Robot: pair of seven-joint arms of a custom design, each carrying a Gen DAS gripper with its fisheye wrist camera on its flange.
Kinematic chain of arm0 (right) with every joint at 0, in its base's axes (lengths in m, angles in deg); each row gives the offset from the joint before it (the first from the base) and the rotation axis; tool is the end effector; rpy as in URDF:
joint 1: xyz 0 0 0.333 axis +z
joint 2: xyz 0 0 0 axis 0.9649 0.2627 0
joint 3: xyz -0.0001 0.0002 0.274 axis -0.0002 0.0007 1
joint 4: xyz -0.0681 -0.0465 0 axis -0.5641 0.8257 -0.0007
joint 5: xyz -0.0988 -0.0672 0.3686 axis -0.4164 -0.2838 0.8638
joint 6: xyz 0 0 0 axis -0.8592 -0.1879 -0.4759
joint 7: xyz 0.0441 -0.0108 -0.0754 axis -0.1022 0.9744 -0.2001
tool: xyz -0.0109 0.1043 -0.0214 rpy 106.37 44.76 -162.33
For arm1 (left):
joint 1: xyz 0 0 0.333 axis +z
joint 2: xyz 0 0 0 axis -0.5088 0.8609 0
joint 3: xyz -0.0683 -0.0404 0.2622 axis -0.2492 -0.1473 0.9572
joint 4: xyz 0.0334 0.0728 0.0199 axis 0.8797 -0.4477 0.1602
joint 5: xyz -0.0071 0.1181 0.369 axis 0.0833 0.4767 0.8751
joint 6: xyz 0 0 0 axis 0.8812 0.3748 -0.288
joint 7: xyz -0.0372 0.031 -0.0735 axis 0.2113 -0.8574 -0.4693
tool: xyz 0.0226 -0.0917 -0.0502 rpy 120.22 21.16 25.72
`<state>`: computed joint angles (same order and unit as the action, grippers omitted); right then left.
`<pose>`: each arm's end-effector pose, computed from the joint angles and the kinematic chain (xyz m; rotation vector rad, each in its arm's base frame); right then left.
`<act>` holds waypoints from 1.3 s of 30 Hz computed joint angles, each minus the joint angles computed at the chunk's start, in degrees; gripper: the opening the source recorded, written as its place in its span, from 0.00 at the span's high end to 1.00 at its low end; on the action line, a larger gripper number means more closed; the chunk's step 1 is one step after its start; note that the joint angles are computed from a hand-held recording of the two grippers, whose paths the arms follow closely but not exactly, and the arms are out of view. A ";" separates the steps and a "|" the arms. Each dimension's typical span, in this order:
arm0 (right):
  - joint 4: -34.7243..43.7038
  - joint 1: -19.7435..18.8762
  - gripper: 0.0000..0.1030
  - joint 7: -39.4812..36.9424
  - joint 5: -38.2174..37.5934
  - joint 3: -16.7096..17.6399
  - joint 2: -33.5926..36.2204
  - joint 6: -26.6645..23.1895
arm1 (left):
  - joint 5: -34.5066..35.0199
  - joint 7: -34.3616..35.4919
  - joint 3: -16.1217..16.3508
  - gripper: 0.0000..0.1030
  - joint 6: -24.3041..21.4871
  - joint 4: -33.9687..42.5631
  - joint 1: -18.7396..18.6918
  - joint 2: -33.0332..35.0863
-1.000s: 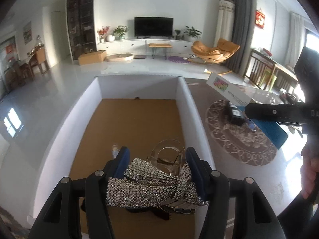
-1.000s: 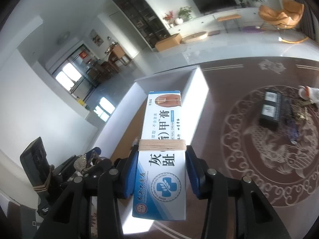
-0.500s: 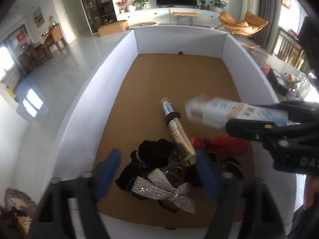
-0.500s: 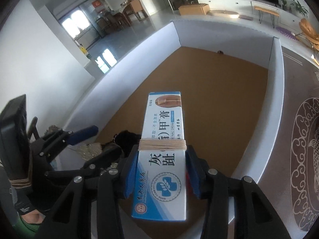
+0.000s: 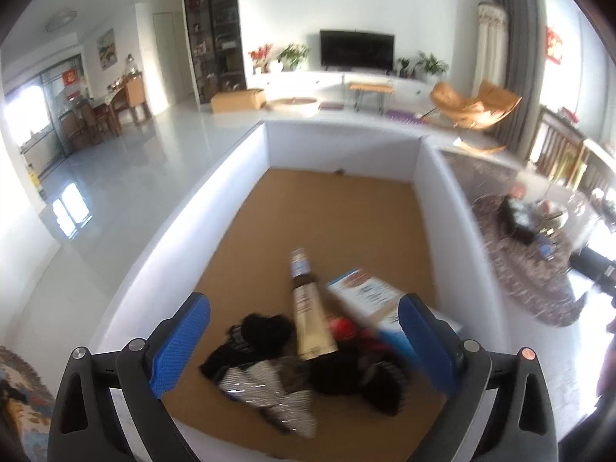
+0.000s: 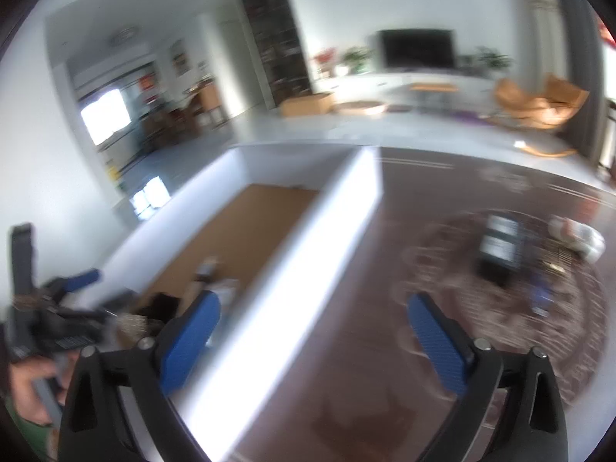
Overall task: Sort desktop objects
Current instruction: 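Bring both tools back over the table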
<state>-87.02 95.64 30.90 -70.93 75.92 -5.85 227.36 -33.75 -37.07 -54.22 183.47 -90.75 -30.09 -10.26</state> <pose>0.5166 0.2529 0.5510 -1.8019 1.4526 -0.4684 0.4418 -0.1877 0.5543 -1.8142 1.6221 -0.6766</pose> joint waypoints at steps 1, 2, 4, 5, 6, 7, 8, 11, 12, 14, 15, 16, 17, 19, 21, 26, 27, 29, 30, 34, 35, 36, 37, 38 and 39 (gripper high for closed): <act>-3.92 -1.88 0.01 4.03 -4.35 -0.06 -2.32 1.18 | -0.25 -0.16 -0.30 0.03 1.79 0.35 -0.64 0.29; -7.38 -4.01 0.01 7.90 -8.41 -0.03 -4.45 1.45 | -0.45 -0.33 -0.86 0.03 2.29 1.26 -1.10 0.73; -13.80 -8.28 0.01 14.40 -14.47 -0.33 -8.12 -0.07 | -1.67 0.82 -1.36 0.03 4.71 3.01 -3.19 2.20; -15.79 -9.60 0.01 16.18 -15.75 -0.76 -9.05 -0.96 | -2.35 1.68 -1.56 0.03 5.64 3.98 -4.26 3.09; -18.86 -11.50 0.01 18.16 -17.35 -1.43 -10.90 -1.98 | -3.22 2.81 -1.90 0.03 6.84 5.39 -5.68 4.52; -20.75 -12.86 0.01 19.89 -18.61 -1.65 -11.91 -2.45 | -4.70 4.90 -1.91 0.03 7.87 7.12 -7.70 6.52; -22.45 -13.95 0.01 21.03 -19.25 -2.18 -12.79 -2.96 | -6.29 7.29 -1.85 0.03 7.95 9.03 -9.72 8.65; -26.07 -16.12 0.01 21.80 -19.83 -3.81 -15.46 -4.46 | -9.59 13.19 -2.38 0.03 4.90 16.26 -14.88 16.54; -26.65 -16.36 0.01 21.07 -19.68 -4.49 -16.46 -5.00 | -9.44 14.05 -2.94 0.03 2.99 19.33 -16.44 20.26; -27.09 -17.48 0.01 21.17 -21.25 -3.87 -17.70 -4.72 | -4.02 10.78 -3.91 0.03 1.60 24.08 -18.69 27.43; -26.95 -18.55 0.01 21.82 -23.21 -2.89 -17.80 -4.59 | -1.22 9.08 -3.60 0.03 1.34 26.05 -19.86 30.51; -26.66 -19.35 0.01 22.36 -25.08 -2.01 -17.70 -4.72 | 1.69 7.49 -2.98 0.03 0.32 28.57 -21.22 33.85; -26.58 -19.42 0.01 22.28 -25.82 -1.94 -17.70 -4.77 | 4.88 5.41 -2.10 0.03 -1.16 30.95 -22.96 36.88; -27.06 -18.12 0.01 20.76 -24.04 -3.52 -17.95 -3.73 | 9.65 2.26 0.29 0.03 -2.66 35.07 -26.21 41.95; -27.62 -17.87 0.01 20.60 -23.07 -3.93 -18.47 -3.43 | 11.93 0.91 2.60 0.03 -2.80 37.72 -28.61 45.17; -27.82 -18.46 0.01 21.85 -22.75 -3.31 -18.61 -4.43 | 11.56 2.08 6.76 0.03 -4.17 43.63 -32.64 50.68; -27.44 -18.81 0.01 22.40 -23.28 -2.84 -18.32 -4.96 | 10.97 2.83 7.42 0.03 -4.23 44.25 -33.07 51.28; -27.60 -19.13 0.01 23.17 -24.15 -2.48 -18.53 -5.14 | 10.06 3.83 8.85 0.03 -4.76 45.62 -34.24 52.57; -27.75 -19.34 0.01 23.74 -24.60 -2.29 -18.75 -5.21 | 8.96 4.66 9.31 0.03 -5.11 46.42 -34.53 53.13; -27.90 -19.13 0.01 24.62 -24.40 -2.87 -18.76 -5.24 | 5.23 5.68 10.33 0.02 -3.26 45.65 -34.68 53.05; -27.96 -19.04 0.01 24.66 -24.17 -3.06 -18.82 -5.28 | 4.44 6.16 10.45 0.01 -3.05 45.71 -34.65 53.21; -28.01 -18.96 0.01 24.72 -23.83 -3.27 -18.85 -5.38 | 4.00 6.93 10.58 0.00 -3.32 46.18 -34.81 53.54; -27.96 -18.74 0.01 24.43 -23.41 -3.55 -18.82 -5.57 | 3.78 6.86 10.89 0.00 -3.14 46.16 -35.04 53.55; -27.92 -18.70 0.01 24.41 -23.19 -3.61 -18.77 -5.74 | 3.68 6.83 11.11 0.00 -3.12 45.73 -35.28 53.13; -27.86 -18.65 0.01 24.36 -22.98 -3.67 -18.67 -5.93 | 3.65 6.77 11.31 0.00 -2.91 45.62 -35.41 53.10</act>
